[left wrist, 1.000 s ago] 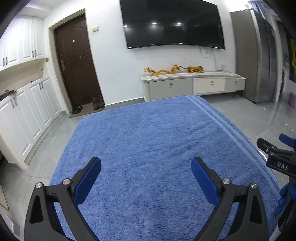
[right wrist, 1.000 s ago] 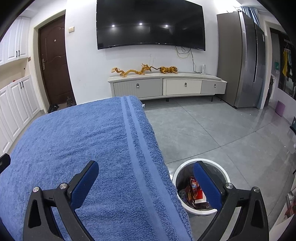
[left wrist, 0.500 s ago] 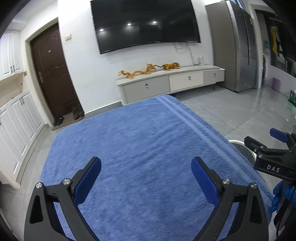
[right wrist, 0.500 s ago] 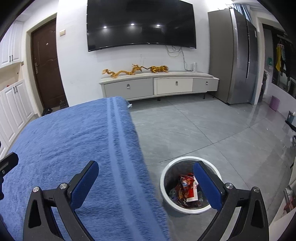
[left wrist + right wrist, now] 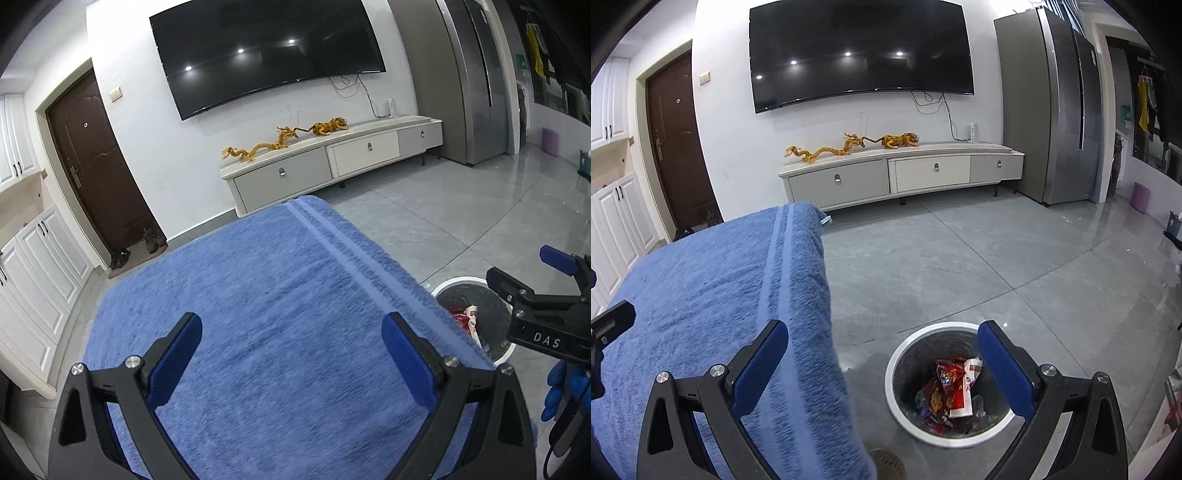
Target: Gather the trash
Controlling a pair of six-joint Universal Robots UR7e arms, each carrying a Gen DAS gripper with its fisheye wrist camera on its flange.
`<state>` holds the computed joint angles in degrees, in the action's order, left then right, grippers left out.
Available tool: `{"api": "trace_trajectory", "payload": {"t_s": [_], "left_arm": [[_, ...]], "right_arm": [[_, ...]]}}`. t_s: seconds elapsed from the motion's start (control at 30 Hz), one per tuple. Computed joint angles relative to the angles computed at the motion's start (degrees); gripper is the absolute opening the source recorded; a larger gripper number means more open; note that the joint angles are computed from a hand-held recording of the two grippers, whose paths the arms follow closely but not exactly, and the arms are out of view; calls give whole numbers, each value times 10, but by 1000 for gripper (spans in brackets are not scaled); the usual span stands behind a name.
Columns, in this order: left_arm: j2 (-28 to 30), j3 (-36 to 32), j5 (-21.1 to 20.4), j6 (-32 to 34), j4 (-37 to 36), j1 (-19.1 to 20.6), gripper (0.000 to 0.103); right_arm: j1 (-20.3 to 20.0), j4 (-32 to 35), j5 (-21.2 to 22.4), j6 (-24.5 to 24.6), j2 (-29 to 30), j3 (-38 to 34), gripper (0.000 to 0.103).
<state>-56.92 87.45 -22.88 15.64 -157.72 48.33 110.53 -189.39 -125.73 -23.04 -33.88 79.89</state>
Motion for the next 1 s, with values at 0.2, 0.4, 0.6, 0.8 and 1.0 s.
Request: {"api": "trace_trajectory", "payload": {"t_s": [0.2, 0.4, 0.6, 0.8, 1.0], "left_arm": [[30, -21, 4, -25, 29, -3, 98], [39, -37, 4, -35, 22, -8, 98], [32, -37, 6, -6, -17, -12, 98], [14, -25, -4, 31, -47, -17, 98], [-5, -11, -13, 38, -56, -20, 98]], "right_arm": [[-18, 18, 32, -1, -18, 3, 103], [-19, 19, 37, -7, -27, 1, 103], [-8, 11, 28, -7, -29, 3, 103], [6, 14, 10, 5, -33, 7, 103], [17, 21, -9, 20, -37, 11, 103]]}}
